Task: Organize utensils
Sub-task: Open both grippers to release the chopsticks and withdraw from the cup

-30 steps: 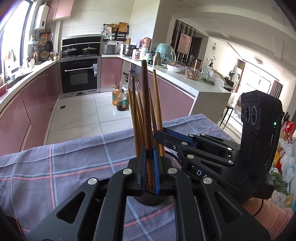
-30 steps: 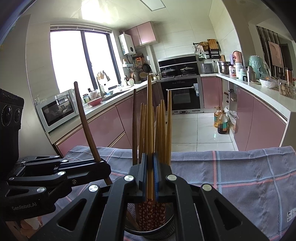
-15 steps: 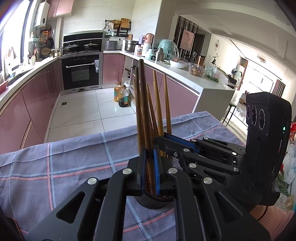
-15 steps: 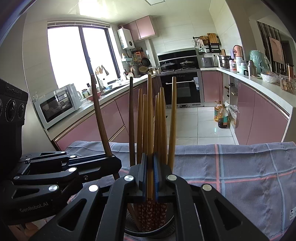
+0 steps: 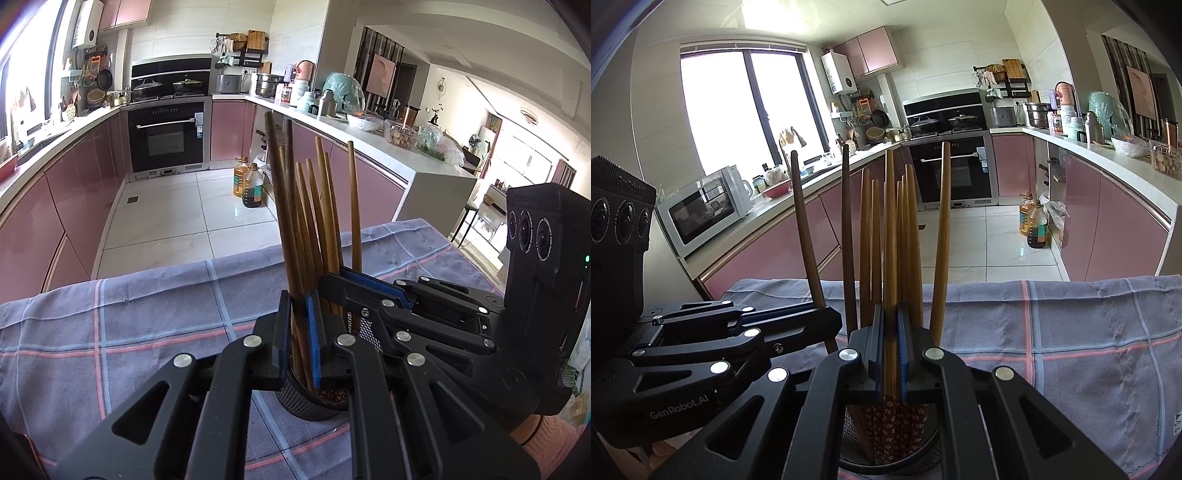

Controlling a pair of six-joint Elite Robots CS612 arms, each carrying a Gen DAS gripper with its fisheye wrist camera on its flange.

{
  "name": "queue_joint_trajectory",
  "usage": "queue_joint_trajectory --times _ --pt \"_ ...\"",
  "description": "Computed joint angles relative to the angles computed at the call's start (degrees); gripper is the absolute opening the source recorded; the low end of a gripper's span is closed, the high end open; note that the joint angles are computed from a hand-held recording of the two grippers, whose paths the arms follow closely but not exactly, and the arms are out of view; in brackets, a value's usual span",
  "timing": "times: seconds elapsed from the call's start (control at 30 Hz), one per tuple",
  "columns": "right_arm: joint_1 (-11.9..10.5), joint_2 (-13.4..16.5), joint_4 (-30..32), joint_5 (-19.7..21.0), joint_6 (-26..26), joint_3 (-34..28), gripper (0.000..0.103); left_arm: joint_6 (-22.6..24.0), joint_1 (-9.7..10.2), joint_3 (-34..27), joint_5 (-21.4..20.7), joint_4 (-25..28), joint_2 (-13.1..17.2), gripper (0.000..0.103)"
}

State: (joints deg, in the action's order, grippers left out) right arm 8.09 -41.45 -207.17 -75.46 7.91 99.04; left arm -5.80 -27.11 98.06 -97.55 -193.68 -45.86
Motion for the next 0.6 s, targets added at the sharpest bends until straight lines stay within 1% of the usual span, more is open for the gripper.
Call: queue_joint_trajectory --times 0.47,0.53,0.6 --pt "0.03 -0.22 -0.59 -0.81 -0.06 0.6 0.008 -0.61 0.14 -0.6 -0.62 0.85 0.87 0.01" --pt "0.17 -0.28 -1.07 -1.39 -0.21 0.92 0.008 -0.78 0.24 -0.44 -0.76 0.57 0.91 0.013" --pt "0.37 -0.49 -1.5 -2.02 -0.71 1.23 0.012 -1.1 0.31 -0.22 -0.57 0.1 0.91 0.021"
